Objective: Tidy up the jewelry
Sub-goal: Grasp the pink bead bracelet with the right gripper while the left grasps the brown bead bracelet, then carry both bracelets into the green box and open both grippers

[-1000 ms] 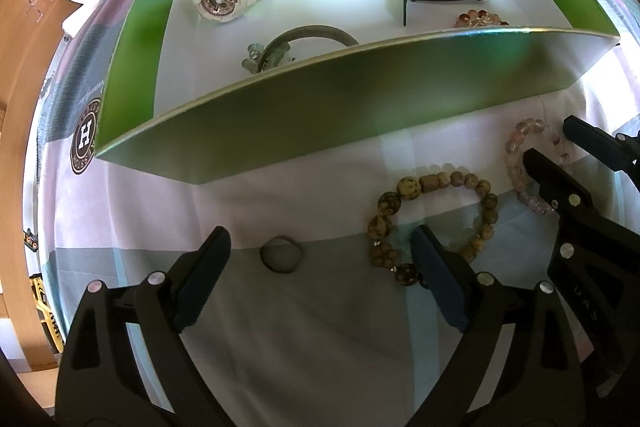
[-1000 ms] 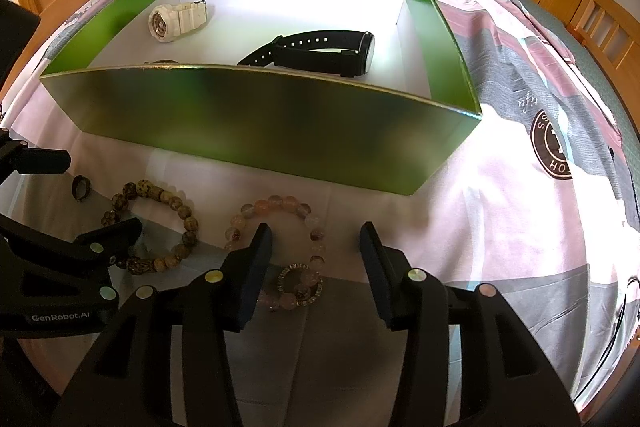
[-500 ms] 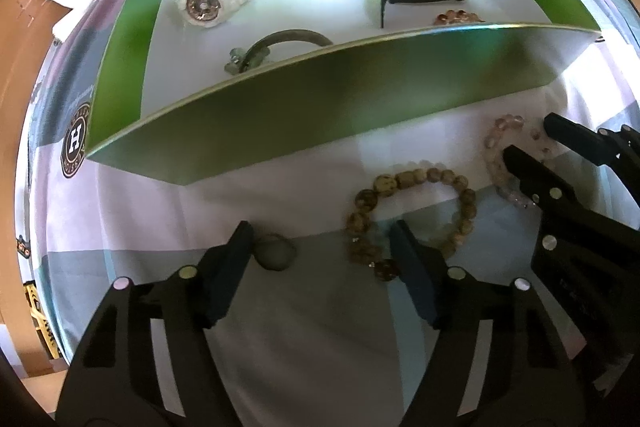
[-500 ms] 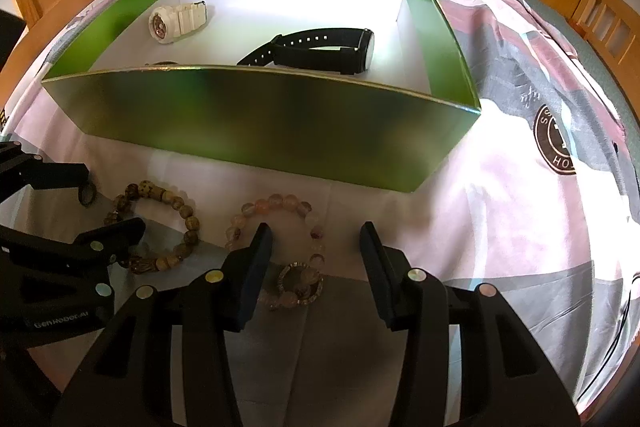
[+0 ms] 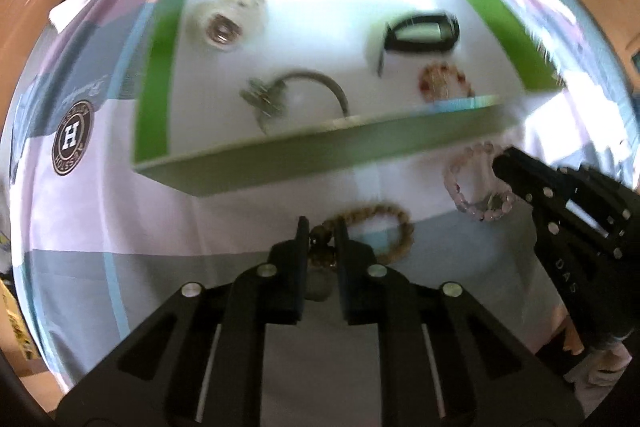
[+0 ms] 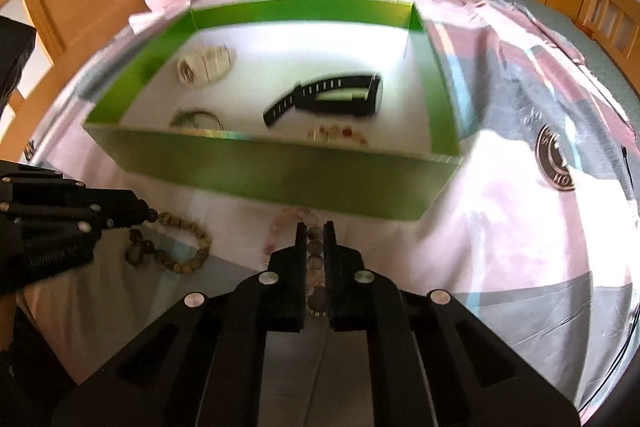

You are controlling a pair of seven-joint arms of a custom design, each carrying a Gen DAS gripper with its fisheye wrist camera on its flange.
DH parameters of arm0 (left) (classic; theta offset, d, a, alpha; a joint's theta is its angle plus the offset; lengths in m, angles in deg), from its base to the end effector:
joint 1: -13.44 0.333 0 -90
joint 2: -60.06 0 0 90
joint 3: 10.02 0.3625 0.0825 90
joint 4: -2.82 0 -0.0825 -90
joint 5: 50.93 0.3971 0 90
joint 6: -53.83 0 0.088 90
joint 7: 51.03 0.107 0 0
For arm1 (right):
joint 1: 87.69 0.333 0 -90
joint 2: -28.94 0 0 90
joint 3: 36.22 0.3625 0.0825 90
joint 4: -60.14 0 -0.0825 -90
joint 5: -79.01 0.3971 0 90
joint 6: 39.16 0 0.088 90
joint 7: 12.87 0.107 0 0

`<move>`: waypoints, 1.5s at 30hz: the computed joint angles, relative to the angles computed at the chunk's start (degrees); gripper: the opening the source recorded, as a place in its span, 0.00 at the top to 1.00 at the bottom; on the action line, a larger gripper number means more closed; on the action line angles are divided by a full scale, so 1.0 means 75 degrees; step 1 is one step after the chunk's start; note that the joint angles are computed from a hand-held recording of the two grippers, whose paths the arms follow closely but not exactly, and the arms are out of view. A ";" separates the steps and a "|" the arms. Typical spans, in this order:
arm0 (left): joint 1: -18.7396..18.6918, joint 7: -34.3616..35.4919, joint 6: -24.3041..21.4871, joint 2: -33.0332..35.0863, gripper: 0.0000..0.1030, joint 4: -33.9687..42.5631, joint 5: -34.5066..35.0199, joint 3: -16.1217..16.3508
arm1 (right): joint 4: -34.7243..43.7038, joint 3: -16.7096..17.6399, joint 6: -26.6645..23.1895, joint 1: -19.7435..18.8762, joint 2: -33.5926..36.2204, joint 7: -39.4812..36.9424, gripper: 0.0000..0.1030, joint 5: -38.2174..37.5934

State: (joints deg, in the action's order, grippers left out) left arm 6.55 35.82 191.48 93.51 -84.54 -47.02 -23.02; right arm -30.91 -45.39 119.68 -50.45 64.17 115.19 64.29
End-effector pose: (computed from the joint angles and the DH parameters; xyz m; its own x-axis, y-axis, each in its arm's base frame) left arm 0.7322 -0.2271 0.3892 -0.2872 -0.9544 0.0818 -0.9204 0.2513 -0.2995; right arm 0.6667 0.3977 0.3726 0.1175 -0.9903 -0.0735 -0.8195 -0.0548 -0.5705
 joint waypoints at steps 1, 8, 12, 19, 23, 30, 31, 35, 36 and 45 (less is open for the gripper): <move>0.0105 0.0053 0.0019 0.0002 0.87 0.0038 -0.0122 -0.0044 | -0.0040 -0.0087 0.0065 0.0071 -0.0034 0.0078 0.92 -0.0071; 0.0343 0.0079 0.0299 -0.0269 0.87 -0.0230 -0.0468 -0.0101 | -0.0243 -0.0169 0.0346 0.0159 -0.0214 0.0214 0.92 -0.0217; 0.0538 0.0510 0.0767 -0.0820 0.88 -0.0897 -0.0911 -0.0423 | -0.0298 -0.0171 0.0593 0.0198 -0.0346 0.0187 0.92 -0.0237; 0.0797 0.1514 0.1681 -0.1240 0.88 -0.1293 -0.1889 -0.0774 | -0.0285 -0.0536 0.1324 0.0491 -0.0586 0.0295 0.92 -0.0326; 0.0731 0.1613 0.2431 -0.1202 0.88 -0.1125 -0.2047 -0.0749 | 0.0110 -0.0983 0.1370 0.0703 -0.0427 0.0481 0.92 -0.0422; 0.0115 0.0331 0.2411 -0.0224 0.88 0.0281 -0.0890 0.0048 | 0.1510 -0.0670 0.0538 0.0091 0.0515 0.0121 0.92 0.0024; 0.0157 0.0259 0.2253 -0.0041 0.88 0.0503 -0.0816 0.0000 | 0.1620 -0.0588 0.0413 0.0008 0.0608 0.0061 0.92 0.0075; 0.0058 -0.0185 0.1643 0.0468 0.82 0.1108 -0.0327 0.0188 | 0.1806 -0.0375 -0.0010 -0.0188 0.0805 -0.0077 0.71 0.0183; 0.0047 -0.0253 0.1572 0.0495 0.68 0.1141 -0.0200 0.0222 | 0.1679 -0.0270 0.0119 -0.0264 0.0732 -0.0115 0.64 0.0250; 0.0492 0.0062 0.1684 -0.0431 0.38 -0.0371 -0.0307 -0.0213 | -0.0174 0.0023 0.0993 -0.0283 -0.0472 -0.0436 0.43 0.0652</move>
